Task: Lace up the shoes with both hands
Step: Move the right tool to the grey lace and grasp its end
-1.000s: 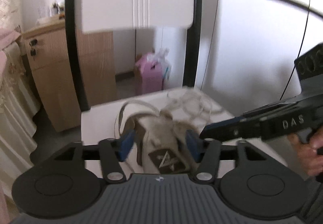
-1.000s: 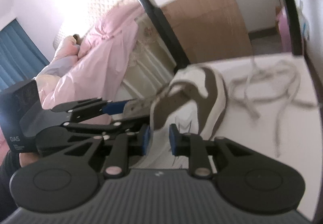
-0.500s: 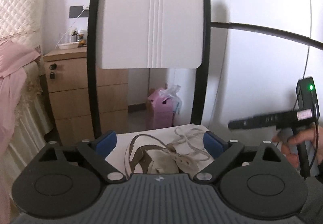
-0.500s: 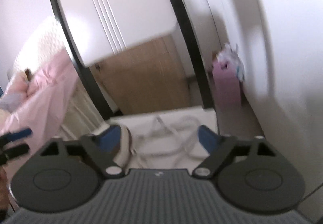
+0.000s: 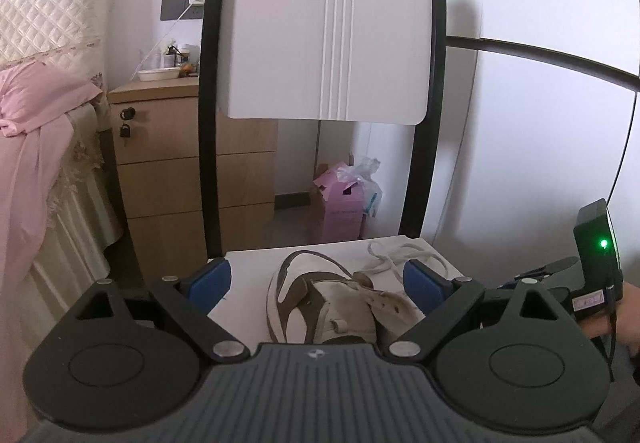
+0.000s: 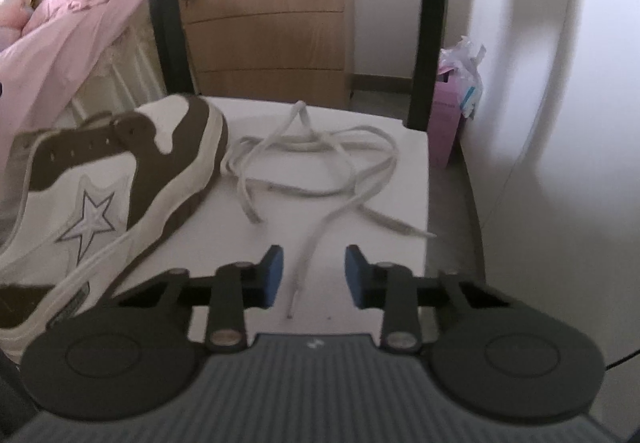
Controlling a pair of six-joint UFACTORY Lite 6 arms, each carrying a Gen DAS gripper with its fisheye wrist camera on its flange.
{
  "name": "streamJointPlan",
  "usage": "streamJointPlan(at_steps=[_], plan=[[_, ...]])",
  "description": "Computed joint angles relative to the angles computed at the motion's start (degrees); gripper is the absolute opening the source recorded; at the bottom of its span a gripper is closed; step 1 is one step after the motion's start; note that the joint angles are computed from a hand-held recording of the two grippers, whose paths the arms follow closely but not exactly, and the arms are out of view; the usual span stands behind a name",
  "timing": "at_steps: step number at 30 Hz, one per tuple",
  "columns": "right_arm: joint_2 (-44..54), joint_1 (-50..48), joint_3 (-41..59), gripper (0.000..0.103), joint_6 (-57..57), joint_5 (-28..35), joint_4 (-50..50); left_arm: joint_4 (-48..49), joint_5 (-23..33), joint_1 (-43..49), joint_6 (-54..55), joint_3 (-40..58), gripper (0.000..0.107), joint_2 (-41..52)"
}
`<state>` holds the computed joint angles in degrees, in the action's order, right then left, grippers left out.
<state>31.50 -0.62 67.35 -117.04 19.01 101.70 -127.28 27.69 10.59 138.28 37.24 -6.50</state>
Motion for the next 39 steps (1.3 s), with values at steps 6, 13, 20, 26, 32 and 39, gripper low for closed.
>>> streamJointPlan(at_steps=[6,13,20,26,32,39], plan=[[-0.6,1.9,-0.4,0.007,-0.6,-2.2,-0.8,0.3,1.0,-0.1,0.8,-1.4,0.094,-1.4],[-0.1,-7.6,2.6,0.006,23.1,23.5,-8.9,0.0,4.1,-1.7,7.0,-5.6,0.094,-4.8],[-3.0,-8.3,0.9,0.006,24.2,30.7,-6.2,-12.8,2.2,-9.3,26.3,-9.9,0.093,-5.9],[-3.2,-6.0,0.9,0.012,15.7,13.2,-8.7,-13.0,1.6,-9.4,25.3,-8.8,0.093,-4.8],[-2.6,-2.9,-1.1,0.04,7.3,6.0,-6.2,-12.7,0.7,-10.0,23.3,-7.5,0.093,-4.1],[1.3,0.2,1.7,0.039,0.2,-0.2,-0.4,-13.7,-0.2,-10.3,24.5,-7.1,0.093,-3.5]])
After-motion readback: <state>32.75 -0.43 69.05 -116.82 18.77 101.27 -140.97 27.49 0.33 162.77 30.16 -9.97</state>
